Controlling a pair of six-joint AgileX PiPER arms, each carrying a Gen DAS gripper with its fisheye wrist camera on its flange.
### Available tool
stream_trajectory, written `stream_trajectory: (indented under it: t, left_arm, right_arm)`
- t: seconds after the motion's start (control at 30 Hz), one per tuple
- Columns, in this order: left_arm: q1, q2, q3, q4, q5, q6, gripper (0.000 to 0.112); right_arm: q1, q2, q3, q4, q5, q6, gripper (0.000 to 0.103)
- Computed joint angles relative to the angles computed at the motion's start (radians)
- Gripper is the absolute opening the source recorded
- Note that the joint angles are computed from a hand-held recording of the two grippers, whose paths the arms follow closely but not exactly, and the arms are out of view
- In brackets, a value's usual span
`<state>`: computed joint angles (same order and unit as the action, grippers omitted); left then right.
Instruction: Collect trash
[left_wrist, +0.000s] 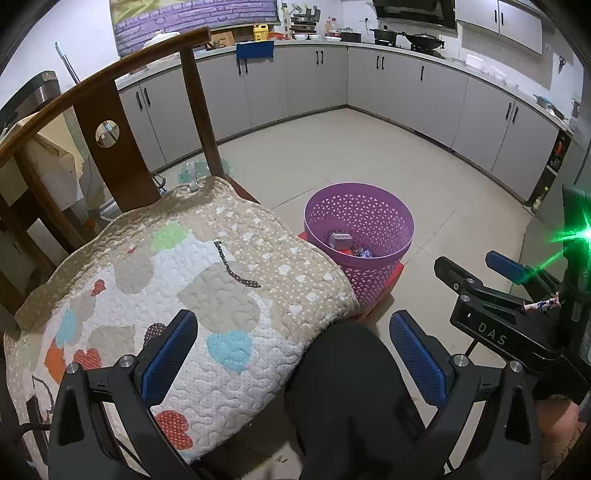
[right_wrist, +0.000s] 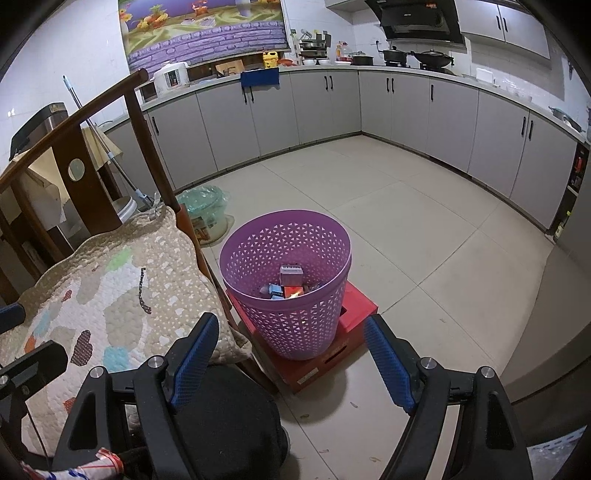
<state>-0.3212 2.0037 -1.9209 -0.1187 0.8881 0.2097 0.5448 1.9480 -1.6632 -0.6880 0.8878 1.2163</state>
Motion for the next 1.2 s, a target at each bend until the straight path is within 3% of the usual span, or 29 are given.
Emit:
stream_trajectory:
  t: [1.2]
  left_arm:
    - [0.005,0.024,-0.023,-0.042,0.045,0.046,0.103]
  right_arm:
    - [0.004,0.003,0.005,-0.012,0.020,0.010,0.086]
